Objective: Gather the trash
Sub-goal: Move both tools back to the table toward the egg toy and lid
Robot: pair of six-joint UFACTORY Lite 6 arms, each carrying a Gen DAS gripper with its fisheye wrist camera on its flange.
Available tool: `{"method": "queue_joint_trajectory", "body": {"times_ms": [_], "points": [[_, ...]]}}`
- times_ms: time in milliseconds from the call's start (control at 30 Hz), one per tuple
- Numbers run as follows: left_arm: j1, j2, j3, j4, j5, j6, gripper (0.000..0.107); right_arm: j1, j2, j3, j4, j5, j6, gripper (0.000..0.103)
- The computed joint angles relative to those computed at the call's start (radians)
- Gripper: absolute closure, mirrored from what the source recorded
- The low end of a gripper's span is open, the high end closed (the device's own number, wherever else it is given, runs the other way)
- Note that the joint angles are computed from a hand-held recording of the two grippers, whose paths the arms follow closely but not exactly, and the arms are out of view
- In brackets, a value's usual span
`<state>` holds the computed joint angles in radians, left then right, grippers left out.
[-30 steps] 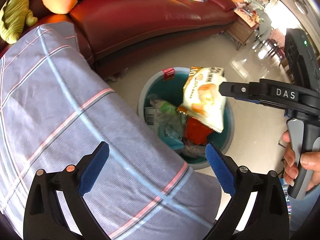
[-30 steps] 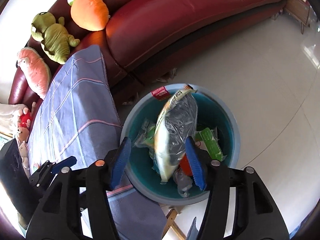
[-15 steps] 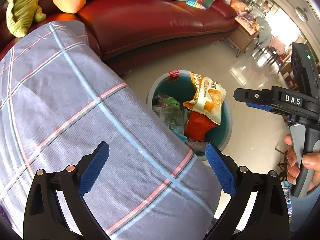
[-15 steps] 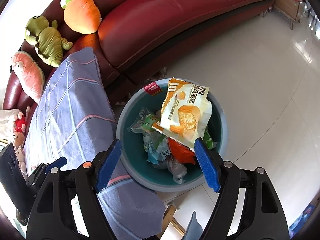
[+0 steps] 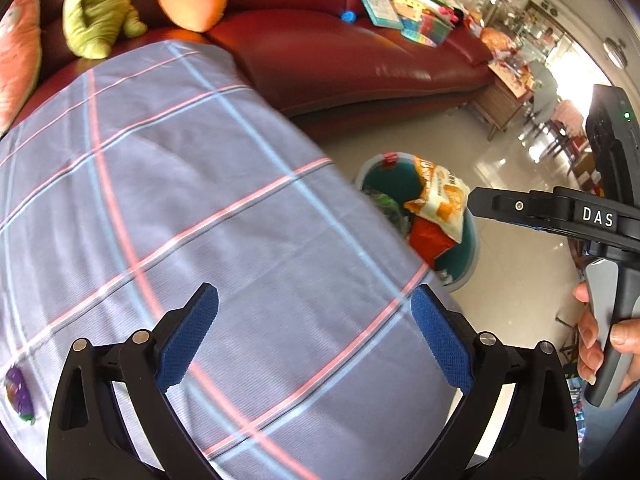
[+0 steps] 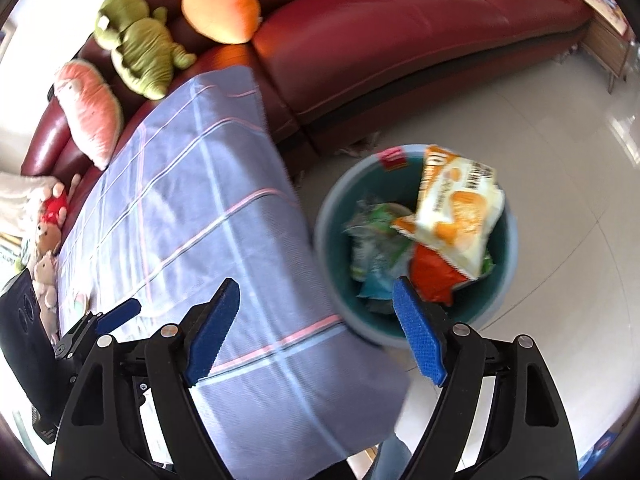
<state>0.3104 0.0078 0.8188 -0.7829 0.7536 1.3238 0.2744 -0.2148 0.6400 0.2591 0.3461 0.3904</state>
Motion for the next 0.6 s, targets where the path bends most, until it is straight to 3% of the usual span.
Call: {"method": "queue_joint_trajectory", "body": {"times_ms": [267,433,600], "points": [[0.312,0.067,0.076,0.030,0.110,0.148,0.009,0.304,0.186,0.222,-0.327,0.019,0.454,0.028],[0.507,0.179,0.200,0.055,0.159,0.239,0.009,0.453,0.353,0.417,-0.421,0.068,0.596,0.028],[0.664,0.356,0.401,0.083,0.179,0.292,0.009,0.568,0.556,0.666,-0.428,0.140,0.618,0.028]]}}
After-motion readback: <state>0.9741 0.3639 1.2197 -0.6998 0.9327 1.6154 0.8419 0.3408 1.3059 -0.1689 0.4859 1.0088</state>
